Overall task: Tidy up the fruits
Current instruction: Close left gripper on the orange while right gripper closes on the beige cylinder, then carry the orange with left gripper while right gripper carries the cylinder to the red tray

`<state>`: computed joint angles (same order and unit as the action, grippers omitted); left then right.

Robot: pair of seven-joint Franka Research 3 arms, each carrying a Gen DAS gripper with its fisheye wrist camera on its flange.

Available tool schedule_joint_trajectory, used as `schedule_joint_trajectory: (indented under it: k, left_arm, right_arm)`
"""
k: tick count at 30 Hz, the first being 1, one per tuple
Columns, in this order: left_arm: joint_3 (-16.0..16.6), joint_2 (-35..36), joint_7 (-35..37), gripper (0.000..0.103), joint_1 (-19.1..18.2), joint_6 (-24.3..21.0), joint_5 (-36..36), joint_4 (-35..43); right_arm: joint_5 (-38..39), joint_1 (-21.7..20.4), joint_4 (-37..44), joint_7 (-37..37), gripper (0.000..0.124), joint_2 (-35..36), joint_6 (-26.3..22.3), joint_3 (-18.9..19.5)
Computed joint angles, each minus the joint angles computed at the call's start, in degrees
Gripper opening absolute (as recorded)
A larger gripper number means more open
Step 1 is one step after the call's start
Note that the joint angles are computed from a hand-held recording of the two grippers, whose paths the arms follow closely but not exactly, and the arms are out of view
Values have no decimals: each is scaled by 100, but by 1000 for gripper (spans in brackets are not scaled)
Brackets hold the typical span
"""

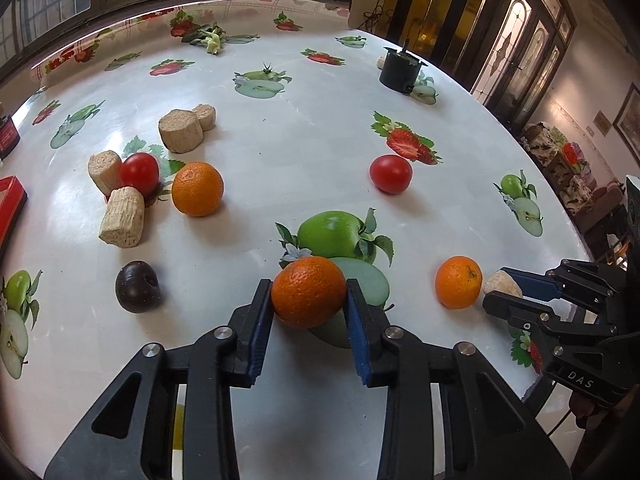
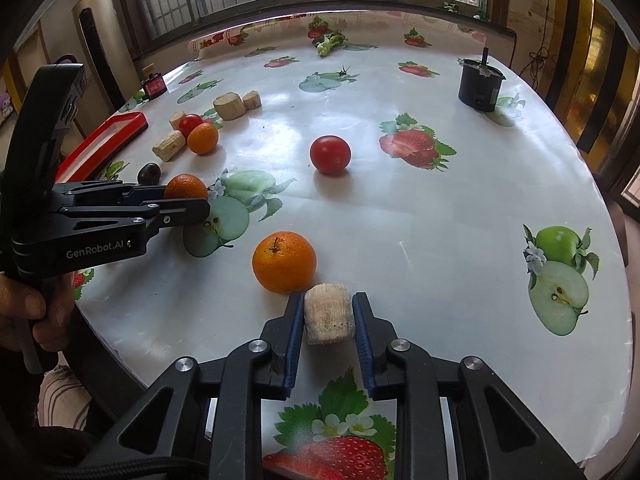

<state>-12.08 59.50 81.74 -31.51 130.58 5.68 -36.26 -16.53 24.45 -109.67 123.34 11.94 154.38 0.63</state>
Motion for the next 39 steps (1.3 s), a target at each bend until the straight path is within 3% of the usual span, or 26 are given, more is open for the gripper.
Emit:
schedule_joint_trajectory:
  k: [7, 16, 30, 39]
  left_arm:
    - [-153, -1079, -165, 32, 384, 952, -7, -1856]
    - [-181, -2003, -589, 32, 768, 1726, 189, -3311]
    - [-60, -2891, -1404, 32, 1209, 2318, 535, -4639]
    - [56, -3324, -1845, 32, 1402, 2546, 792, -5216]
  right_arm:
    - [-87, 70, 215, -13, 25, 11, -23, 48]
    - [144, 236, 830, -472, 25, 351, -56, 135]
    - [1258, 432, 1929, -1659, 25, 1110, -21, 312]
    - [1483, 669, 2934, -1990, 25, 1712, -409, 260]
